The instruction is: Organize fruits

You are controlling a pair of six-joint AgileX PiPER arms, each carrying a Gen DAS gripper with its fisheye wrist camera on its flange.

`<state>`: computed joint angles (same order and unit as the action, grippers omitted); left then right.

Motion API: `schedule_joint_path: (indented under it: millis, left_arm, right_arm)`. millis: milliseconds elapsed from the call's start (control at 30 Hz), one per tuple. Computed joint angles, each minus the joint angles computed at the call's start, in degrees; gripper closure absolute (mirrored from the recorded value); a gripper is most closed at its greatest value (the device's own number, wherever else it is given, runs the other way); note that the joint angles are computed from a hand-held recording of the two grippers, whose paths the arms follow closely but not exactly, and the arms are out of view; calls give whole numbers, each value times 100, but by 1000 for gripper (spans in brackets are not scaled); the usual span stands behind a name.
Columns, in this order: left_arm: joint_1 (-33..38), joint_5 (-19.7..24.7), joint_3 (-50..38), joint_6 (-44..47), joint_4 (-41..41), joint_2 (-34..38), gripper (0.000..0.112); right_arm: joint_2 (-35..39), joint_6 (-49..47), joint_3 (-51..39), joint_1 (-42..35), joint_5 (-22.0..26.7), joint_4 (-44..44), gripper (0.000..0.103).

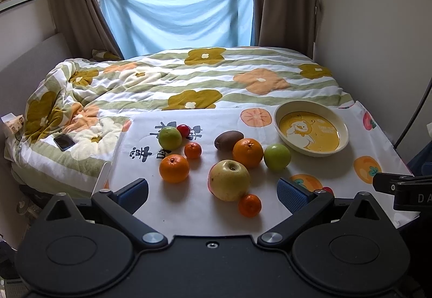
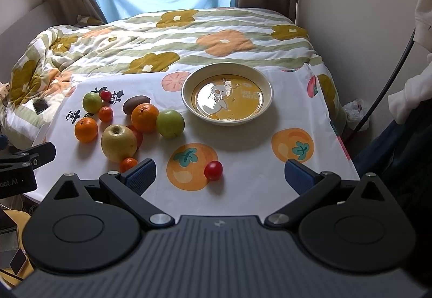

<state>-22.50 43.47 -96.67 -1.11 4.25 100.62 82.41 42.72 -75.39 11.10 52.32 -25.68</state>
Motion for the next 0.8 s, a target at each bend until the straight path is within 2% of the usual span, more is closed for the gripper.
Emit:
schedule_joint_path:
  millis: [800]
  left_arm:
    - [1,-15,222,-121,96,-246,9]
  right_arm:
    - [-31,43,4,47,23,-39,0]
